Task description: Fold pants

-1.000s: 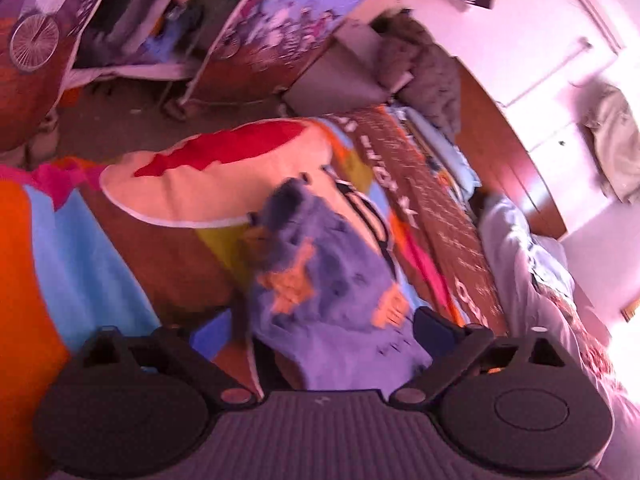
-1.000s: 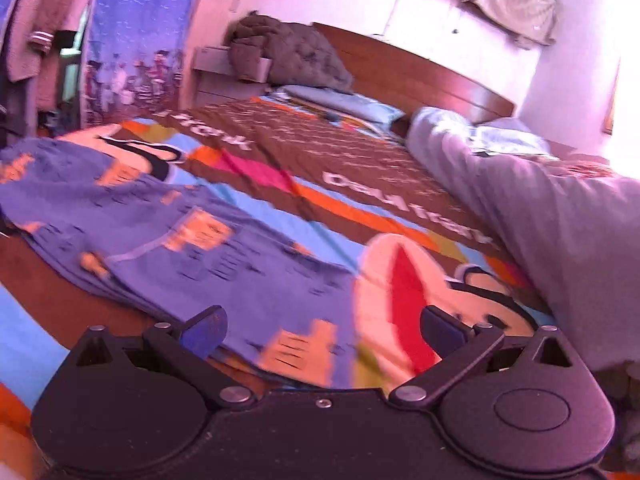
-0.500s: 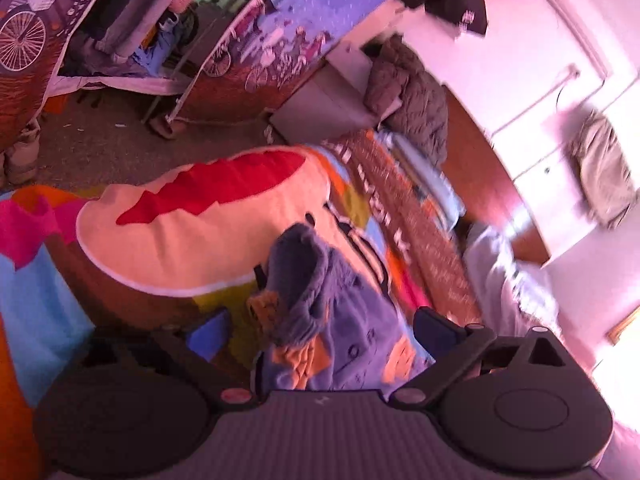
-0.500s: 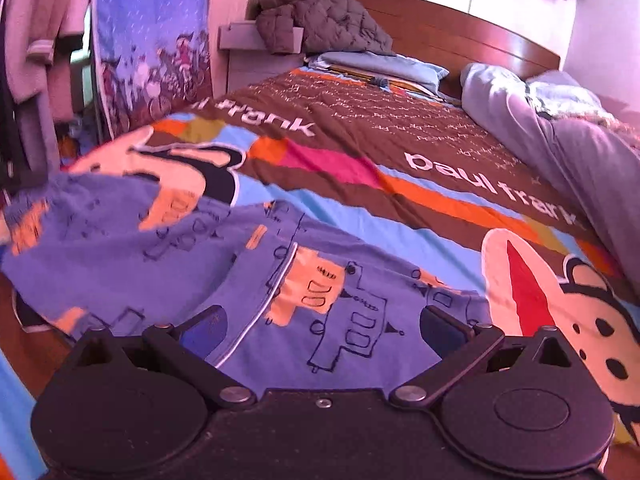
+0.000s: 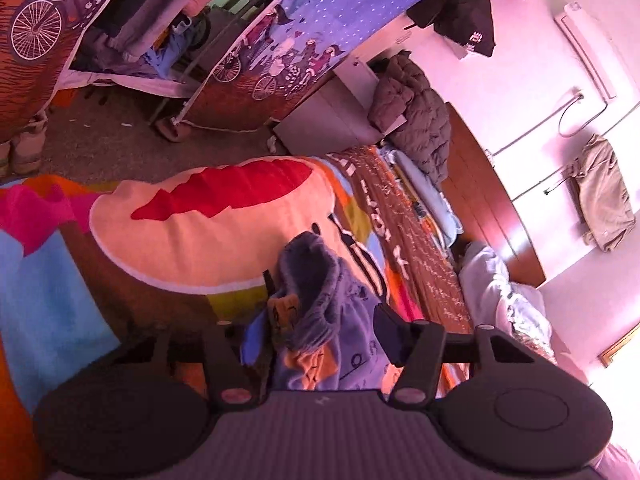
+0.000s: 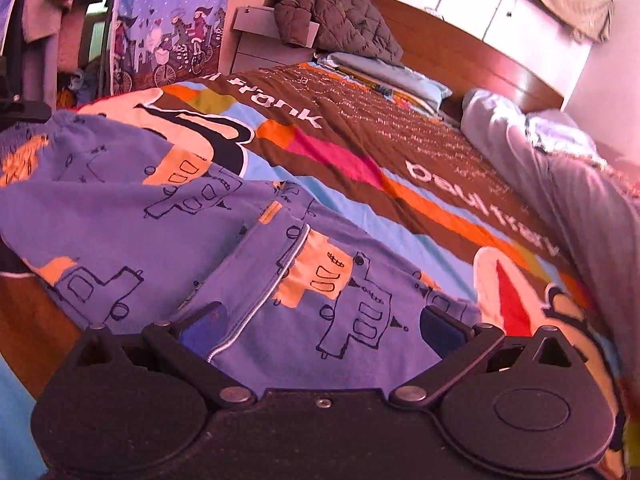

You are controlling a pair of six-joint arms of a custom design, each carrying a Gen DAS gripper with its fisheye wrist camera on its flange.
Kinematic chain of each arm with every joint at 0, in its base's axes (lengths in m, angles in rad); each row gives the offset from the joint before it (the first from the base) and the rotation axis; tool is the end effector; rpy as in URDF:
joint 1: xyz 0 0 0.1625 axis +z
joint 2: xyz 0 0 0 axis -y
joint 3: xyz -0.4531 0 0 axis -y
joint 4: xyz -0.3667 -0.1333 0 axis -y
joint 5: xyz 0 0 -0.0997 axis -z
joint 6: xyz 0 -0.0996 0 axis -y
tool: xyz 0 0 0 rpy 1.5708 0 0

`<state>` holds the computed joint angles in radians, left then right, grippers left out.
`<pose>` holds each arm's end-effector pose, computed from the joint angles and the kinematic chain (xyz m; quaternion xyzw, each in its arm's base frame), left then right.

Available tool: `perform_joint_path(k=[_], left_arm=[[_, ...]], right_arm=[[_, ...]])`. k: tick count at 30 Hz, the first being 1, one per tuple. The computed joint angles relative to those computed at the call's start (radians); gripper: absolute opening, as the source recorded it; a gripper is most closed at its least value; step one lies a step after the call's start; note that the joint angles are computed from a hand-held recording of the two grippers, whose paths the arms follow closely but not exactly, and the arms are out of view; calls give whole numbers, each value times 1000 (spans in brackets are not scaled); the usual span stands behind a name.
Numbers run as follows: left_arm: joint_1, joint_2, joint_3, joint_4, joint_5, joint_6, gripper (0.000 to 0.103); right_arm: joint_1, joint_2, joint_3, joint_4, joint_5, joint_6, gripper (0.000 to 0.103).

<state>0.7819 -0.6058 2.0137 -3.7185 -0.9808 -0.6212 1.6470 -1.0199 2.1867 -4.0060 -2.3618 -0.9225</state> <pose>-0.2654 -0.5295 0.0647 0.0300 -0.8978 0.4391 0.0177 0.0987 -0.4717 0.2857 0.1556 -0.7619 0.3711 0.5075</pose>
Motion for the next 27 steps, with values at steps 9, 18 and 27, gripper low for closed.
perform_joint_path(k=[9,18,27], left_arm=[[3,-6,-10,59,2,-12,59],[6,-18,-11,99,7,-48,20],[-54,-23,-47,157,74,97,14]], right_arm=[[-20,-53,9,116,34,103,102],[-16,-42,9,93,29,81,102],[-4,-10,38,-80,87,-52,102]])
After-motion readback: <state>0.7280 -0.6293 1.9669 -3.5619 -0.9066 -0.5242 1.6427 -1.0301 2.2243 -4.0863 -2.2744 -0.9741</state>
